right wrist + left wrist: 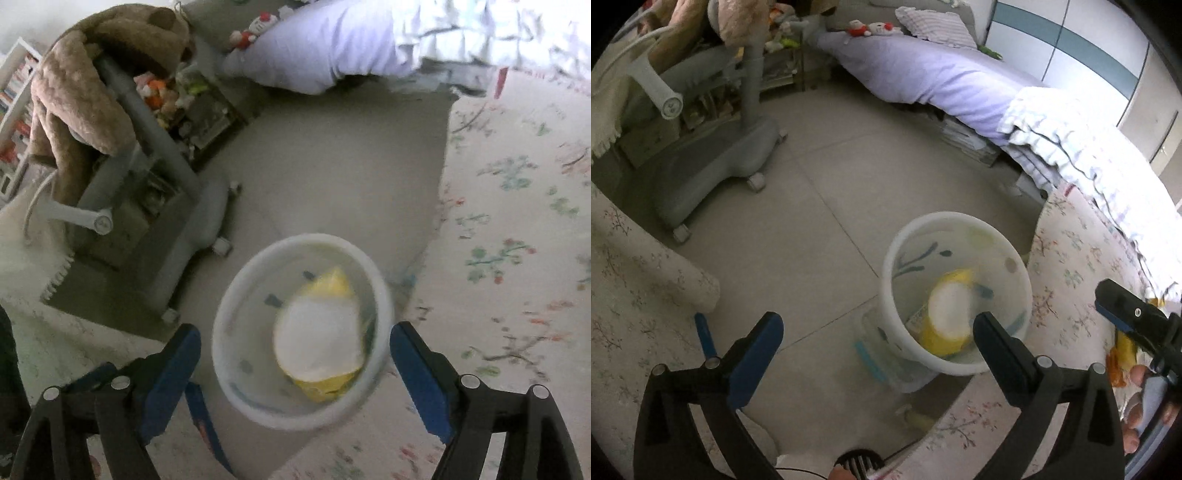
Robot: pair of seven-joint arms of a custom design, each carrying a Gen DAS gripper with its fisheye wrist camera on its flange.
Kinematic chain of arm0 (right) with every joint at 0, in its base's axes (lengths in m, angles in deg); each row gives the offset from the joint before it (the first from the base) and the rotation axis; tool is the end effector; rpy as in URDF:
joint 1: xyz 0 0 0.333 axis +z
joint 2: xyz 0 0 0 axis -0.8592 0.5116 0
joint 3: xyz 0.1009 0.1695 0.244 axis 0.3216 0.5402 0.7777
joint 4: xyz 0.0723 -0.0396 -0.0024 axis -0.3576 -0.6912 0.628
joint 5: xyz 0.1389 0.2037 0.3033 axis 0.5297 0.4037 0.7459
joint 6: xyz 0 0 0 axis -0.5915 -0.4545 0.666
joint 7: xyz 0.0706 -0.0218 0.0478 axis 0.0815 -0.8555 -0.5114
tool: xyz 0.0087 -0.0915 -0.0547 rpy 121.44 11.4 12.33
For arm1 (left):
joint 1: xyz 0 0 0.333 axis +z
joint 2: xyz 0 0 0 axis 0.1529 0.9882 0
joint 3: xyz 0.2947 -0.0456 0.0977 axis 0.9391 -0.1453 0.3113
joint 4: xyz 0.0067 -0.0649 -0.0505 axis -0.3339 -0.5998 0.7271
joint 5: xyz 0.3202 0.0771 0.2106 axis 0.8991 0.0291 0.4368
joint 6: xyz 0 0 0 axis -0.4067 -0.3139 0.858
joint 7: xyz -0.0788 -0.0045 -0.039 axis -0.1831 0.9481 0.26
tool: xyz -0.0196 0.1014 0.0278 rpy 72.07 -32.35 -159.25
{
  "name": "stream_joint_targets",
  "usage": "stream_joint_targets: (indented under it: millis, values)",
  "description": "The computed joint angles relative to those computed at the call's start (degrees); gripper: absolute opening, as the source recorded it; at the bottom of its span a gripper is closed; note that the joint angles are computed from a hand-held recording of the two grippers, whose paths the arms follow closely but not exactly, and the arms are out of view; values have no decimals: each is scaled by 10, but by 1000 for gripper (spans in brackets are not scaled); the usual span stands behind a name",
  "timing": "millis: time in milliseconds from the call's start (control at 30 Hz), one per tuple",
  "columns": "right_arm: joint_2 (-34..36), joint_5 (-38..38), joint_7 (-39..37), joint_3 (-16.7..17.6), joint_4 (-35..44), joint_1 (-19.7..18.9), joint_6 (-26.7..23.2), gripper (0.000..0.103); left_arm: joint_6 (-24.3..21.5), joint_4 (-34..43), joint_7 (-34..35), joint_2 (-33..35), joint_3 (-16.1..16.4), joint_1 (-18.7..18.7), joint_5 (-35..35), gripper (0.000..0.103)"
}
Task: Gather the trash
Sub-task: 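Carry the carton and yellow container to the white wastebasket and release both, then grasp the small white tissue with the left tool from the bed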
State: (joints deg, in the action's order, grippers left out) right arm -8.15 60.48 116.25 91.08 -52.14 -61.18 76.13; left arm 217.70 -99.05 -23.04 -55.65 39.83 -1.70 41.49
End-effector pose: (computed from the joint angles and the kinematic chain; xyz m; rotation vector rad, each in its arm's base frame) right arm 0.7471 0.0369 0.5467 -1.7963 1.4585 0.0301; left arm 0.6491 -0.2156 0.5550 -2.2447 1.5072 -0.5640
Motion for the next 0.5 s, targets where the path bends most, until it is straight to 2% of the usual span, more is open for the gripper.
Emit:
stream_joint_targets:
  millis: [133, 500]
  values:
    - [-59, -27, -27, -21, -68, -3, 25, 88, -9, 6, 11, -2, -11, -7, -13, 103]
    - [-206, -26, -104, -77, -249, -42, 60, 90, -30, 21, 61, 4, -35, -56, -12, 103]
